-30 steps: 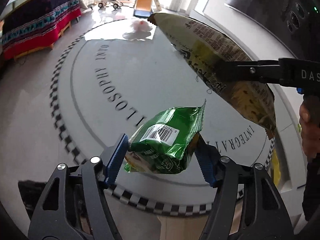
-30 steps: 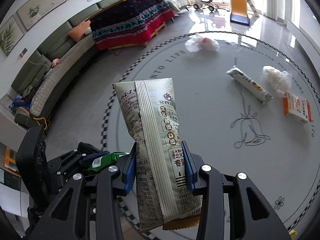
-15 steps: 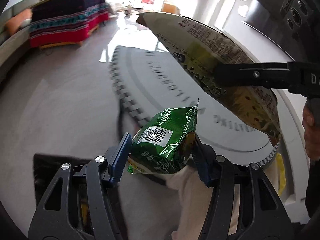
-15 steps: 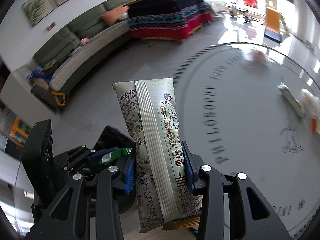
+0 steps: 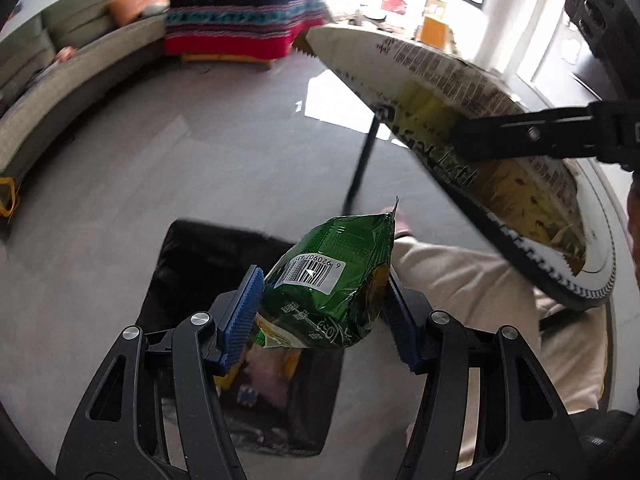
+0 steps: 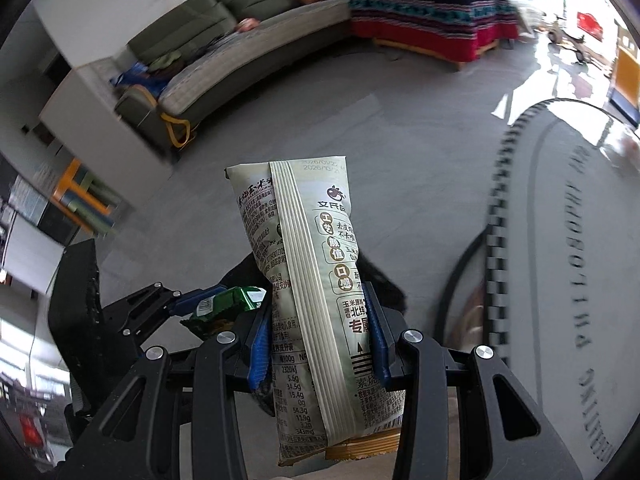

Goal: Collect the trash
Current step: 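Carry both snack bags over the bin and open both tools, then move both open tools back over the table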

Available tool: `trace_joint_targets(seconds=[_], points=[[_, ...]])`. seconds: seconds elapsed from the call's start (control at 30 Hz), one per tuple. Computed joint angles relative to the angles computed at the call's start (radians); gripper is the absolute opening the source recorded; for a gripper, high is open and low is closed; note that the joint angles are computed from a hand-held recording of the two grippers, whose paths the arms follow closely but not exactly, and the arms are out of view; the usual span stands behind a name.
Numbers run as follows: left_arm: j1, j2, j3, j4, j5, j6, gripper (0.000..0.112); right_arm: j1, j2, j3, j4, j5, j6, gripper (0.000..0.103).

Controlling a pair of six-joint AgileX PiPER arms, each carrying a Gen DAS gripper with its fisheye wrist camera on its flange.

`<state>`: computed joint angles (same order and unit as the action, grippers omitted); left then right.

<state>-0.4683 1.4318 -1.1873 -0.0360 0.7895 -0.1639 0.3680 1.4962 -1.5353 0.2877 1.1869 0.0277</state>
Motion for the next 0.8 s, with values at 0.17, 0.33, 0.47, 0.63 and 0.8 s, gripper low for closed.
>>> trace_joint_targets(seconds=[0.17,0.33,0.47,0.63,0.8], points=[[0.089,-0.035,0.108,-0.052,-0.032,0.018,0.063,0.104,0.075,-0.043,-0.019,-0.01,0.041,0.051],[0.109,-0.08,0.191,0.031,-0.065,-0.142,0.097,0.147,0.096,-0.039,-0.009,-0.118,0.122,0.097],[0.107,-0.085,0.208,0.063,-0.065,-0.195,0.097,0.147,0.119,-0.065,0.011,-0.092,0.105,0.097],[0.107,-0.075,0.189,0.079,-0.05,-0.204,0.097,0.133,0.117,-0.056,0.03,-0.1,0.087,0.097],[0.106,-0.054,0.159,0.086,-0.035,-0.182,0.097,0.073,0.091,-0.024,0.074,-0.098,0.04,0.097]])
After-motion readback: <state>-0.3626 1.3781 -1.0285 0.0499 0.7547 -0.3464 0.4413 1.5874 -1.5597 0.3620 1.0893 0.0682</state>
